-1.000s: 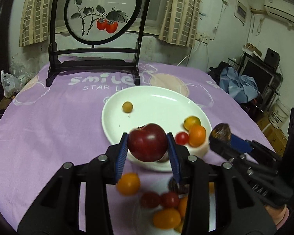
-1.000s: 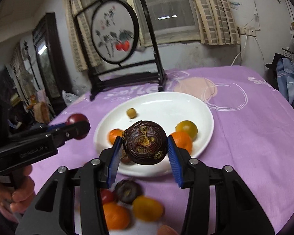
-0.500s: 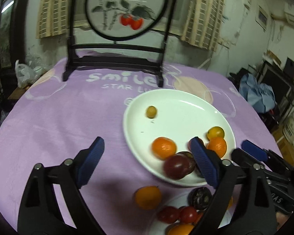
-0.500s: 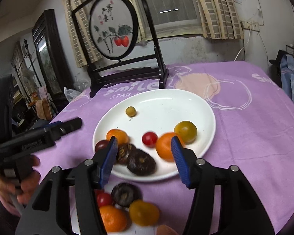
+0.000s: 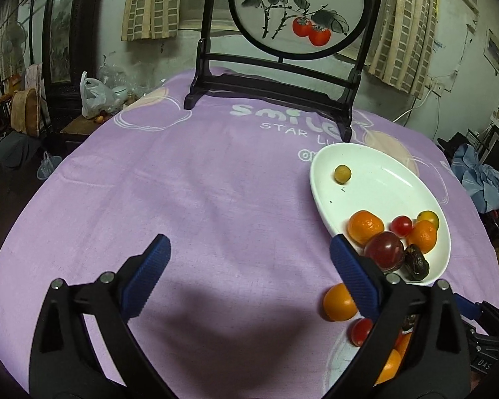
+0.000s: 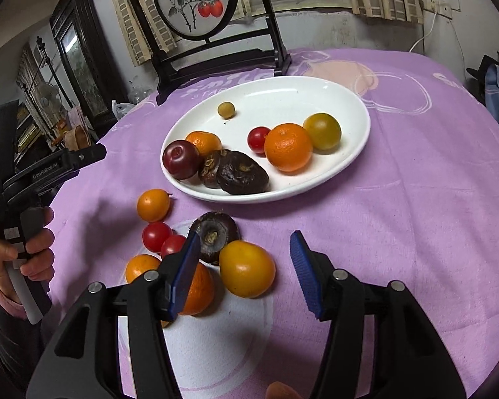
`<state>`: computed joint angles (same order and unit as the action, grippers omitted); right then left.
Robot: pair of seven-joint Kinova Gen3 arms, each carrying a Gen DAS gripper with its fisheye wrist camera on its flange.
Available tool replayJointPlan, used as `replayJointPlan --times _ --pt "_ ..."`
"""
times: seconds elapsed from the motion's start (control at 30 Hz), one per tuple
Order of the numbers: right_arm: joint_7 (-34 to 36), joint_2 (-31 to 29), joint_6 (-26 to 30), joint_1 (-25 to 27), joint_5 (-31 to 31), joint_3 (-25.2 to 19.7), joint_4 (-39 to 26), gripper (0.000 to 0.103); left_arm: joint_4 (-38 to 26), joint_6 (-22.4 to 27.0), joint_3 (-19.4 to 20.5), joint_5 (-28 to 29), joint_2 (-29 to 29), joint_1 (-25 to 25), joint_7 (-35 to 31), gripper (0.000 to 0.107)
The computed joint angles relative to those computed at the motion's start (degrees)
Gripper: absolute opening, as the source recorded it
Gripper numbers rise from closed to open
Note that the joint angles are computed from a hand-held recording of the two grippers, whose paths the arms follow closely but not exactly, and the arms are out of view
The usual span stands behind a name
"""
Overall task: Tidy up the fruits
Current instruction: 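Release the plum on the plate with the left tool while the right tool releases the passion fruit, then grasp the yellow-orange citrus with the right tool while the left tool grasps a tangerine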
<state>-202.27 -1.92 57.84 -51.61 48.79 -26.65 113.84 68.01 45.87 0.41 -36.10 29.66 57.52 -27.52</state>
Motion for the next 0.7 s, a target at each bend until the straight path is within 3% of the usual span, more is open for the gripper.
replayJointPlan --times 0.4,0.53,0.7 --pt "3.45 -0.46 -4.63 2.2 -4.82 0.69 1.05 0.049 -0.5 0.73 0.1 -0.9 0.34 0.64 -1.38 0.098" --pt "3.54 -1.2 -7.66 2.53 -5.48 1.6 2.31 0.04 -0.12 0.42 0.12 -0.34 0.06 0.29 -1.18 0.098" --pt "3.82 -0.9 -7.29 3.31 -5.17 0.64 2.11 0.039 0.19 0.04 0.64 0.62 -0.1 -0.38 -2.01 0.098"
